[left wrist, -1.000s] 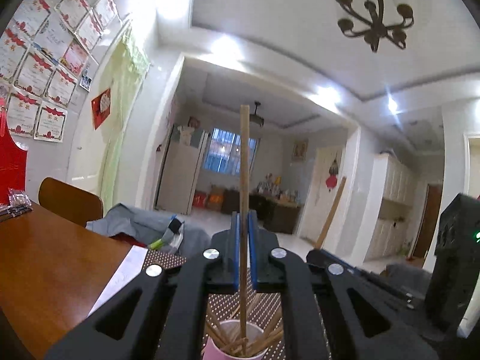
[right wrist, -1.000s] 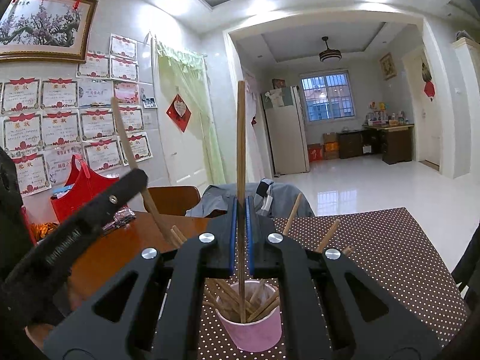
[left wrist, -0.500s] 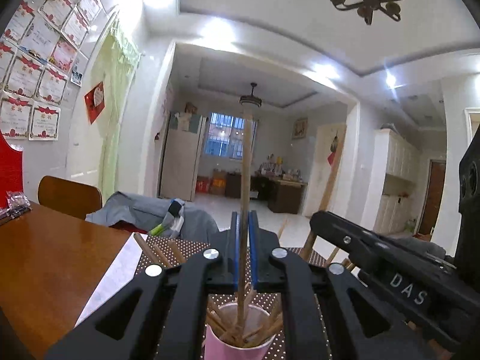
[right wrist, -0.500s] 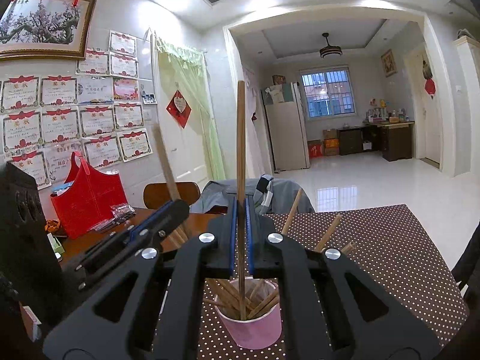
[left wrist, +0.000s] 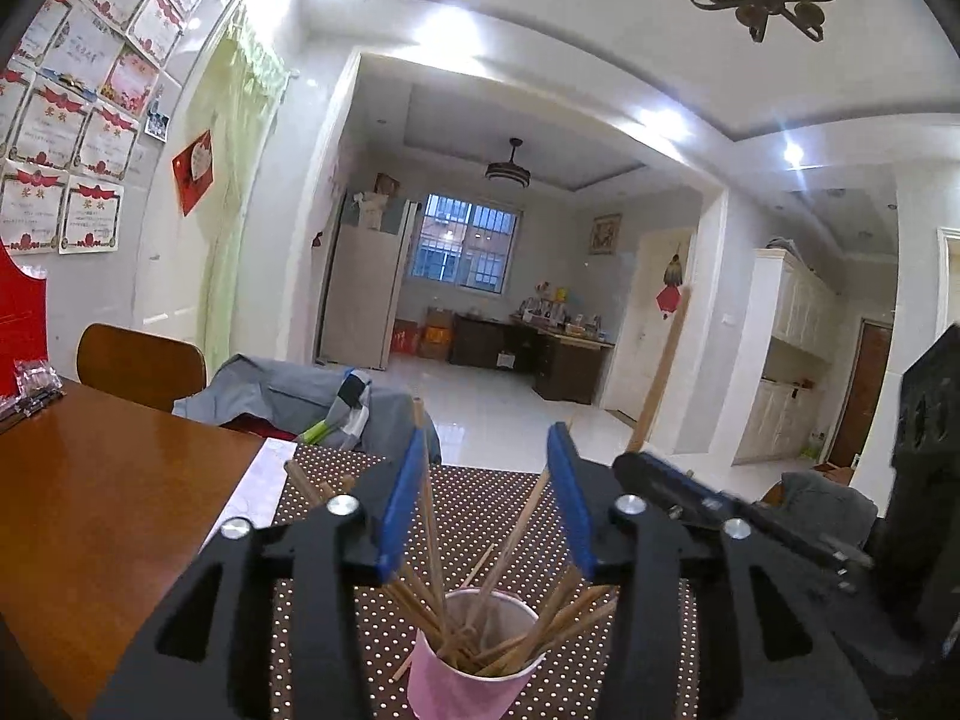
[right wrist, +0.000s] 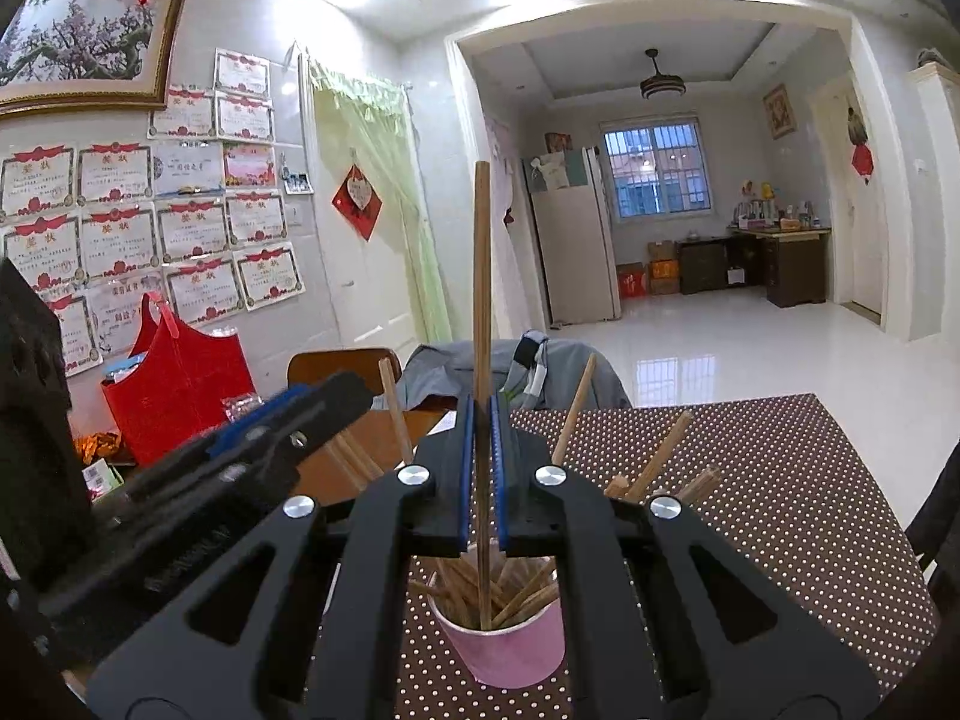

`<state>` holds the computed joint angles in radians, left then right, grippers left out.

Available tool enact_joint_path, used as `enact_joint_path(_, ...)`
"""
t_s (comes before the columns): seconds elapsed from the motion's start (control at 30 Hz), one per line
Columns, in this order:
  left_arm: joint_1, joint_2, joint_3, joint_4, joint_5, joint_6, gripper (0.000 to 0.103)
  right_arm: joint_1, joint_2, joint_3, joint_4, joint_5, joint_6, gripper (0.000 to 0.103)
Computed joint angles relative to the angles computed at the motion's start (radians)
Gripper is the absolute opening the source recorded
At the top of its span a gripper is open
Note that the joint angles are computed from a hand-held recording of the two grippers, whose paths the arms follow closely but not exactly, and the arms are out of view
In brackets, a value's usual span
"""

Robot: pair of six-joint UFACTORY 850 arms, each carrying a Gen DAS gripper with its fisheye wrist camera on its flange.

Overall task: Organize utensils
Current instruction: 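Lower the left tool's stick into the pink cup and open while the right tool releases its stick, then withdraw both open tools from the pink cup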

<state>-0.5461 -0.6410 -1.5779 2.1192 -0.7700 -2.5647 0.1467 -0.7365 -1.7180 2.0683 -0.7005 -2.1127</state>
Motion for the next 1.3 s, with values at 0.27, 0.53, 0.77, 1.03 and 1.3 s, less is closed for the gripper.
enact_joint_path(0.27,0.003,0.034,0.049,0.069,-0.026,-0.079,0.051,0.016,-0.025,-0.046,-0.123,0.057,0.094,0.006)
enact_joint_path(0.53,0.005,0.038,0.05,0.051,-0.034,-0.072,0.052,0.01,-0.009,-0.019,-0.065,0.048,0.065,0.059)
enact_joint_path(0.77,-0.001,0.052,0.064,0.061,-0.06,-0.082,0.052,0.002,0.025,0.028,0.027,0.021,-0.031,0.059)
enact_joint_path(1.03,-0.016,0.136,0.163,0.067,-0.125,-0.041,0.062,-0.015,0.077,0.094,0.095,-0.029,-0.114,0.059)
enact_joint_path(1.3,-0.002,0.23,0.302,-0.018,-0.125,0.039,0.065,-0.05,0.121,0.177,0.139,-0.001,-0.238,0.059)
